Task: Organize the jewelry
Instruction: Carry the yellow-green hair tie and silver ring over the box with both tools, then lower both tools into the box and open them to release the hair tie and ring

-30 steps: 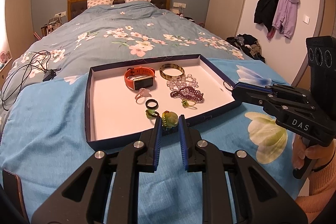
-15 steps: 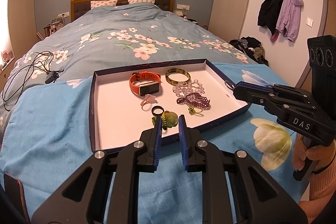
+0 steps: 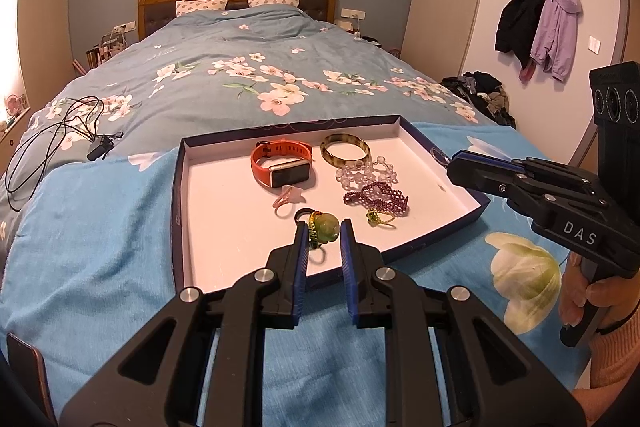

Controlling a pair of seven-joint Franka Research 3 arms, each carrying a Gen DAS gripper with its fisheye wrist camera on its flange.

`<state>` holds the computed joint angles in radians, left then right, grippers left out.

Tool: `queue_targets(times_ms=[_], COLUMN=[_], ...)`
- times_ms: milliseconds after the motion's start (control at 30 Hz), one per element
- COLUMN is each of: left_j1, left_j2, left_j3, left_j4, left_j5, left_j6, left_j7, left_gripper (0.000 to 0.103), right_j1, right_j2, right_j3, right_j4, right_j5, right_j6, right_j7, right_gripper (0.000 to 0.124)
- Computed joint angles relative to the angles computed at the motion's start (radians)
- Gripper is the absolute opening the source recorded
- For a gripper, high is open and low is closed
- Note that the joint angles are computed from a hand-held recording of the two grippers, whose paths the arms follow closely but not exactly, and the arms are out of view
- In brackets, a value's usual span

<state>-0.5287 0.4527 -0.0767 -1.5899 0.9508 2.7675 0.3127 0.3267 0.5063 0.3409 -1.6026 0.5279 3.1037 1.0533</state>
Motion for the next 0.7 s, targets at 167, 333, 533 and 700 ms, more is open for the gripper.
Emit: queue_targets(times_ms=[167,333,533,700], left_j1=[0.0,0.0,0.001,-0.005], left_j2=[0.006,0.011,0.036,0.05], left_j3=[0.001,0.004,0.005,0.01], left_j4=[0.01,0.018,0.059,0.081], left_j5=[-0.005,-0.012,-0.032,-0.042], left_j6=[-0.006,-0.008,-0.02,-0.029], left_j7=[0.008,0.019,0.053,0.067], left_gripper=[0.016,0.016,0.016,0.016], right_j1=[0.011,0.008,0.009,0.012], right_j2=[0.007,0.009,0.015,0.016], right_j3=[-0.013,-0.011,-0.013,-0.016], right_j4=[0.013,0.016,0.025,0.028], right_j5=[-0.01,-0.012,-0.016,-0.018], right_j6=[-0.005,-0.007,-0.012,-0.01], right_j7=[0.014,0.014,0.016,0.02], right_gripper=[0.006,0.006,0.006,0.006])
